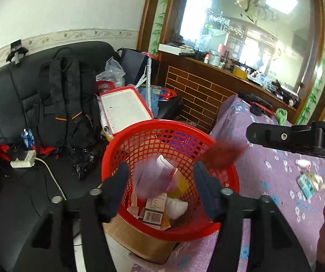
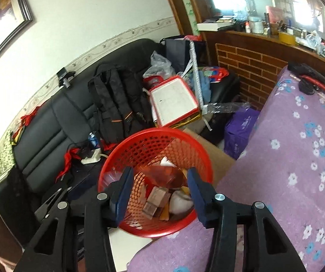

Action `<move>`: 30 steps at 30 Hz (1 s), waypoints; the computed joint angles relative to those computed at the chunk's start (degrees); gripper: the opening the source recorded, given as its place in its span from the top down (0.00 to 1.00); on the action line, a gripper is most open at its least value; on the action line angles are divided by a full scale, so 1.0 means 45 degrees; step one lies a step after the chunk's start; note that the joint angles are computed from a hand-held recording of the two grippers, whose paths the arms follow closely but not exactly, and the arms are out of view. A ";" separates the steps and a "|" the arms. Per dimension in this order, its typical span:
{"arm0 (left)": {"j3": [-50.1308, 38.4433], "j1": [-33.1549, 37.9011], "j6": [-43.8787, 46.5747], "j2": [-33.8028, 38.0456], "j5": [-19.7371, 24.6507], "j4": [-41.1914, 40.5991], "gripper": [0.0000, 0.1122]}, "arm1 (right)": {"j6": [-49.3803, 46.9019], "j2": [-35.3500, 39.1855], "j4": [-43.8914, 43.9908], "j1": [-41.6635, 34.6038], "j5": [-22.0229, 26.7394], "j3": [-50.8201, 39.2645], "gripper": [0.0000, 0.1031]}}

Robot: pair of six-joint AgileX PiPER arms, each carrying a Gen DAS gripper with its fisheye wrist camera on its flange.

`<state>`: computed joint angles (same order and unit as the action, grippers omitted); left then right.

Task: Collect trash
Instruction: 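Carry the snack packet and pink bag over the red wastebasket and open both tools, then move both open tools back toward the trash on the table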

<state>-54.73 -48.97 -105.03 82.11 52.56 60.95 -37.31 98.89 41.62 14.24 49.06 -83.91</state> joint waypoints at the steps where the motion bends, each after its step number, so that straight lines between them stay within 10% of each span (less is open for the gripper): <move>1: 0.0064 0.0025 -0.0041 -0.0070 -0.0067 0.0003 0.48 | -0.0392 -0.0094 0.0322 -0.0219 0.0149 0.0137 0.49; 15: -0.1734 -0.1357 0.0502 0.1460 0.0181 0.0073 0.43 | -0.3559 -0.2117 0.2094 -0.4892 0.1418 0.3319 0.34; 30: -0.8204 -0.3365 0.4823 0.6151 0.0547 -0.1954 0.41 | -0.5945 -0.1334 0.2297 -1.2533 0.2798 0.3241 0.34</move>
<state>-91.64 -64.11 -83.32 109.79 55.02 52.15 -64.06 92.89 51.96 -42.16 61.66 -69.32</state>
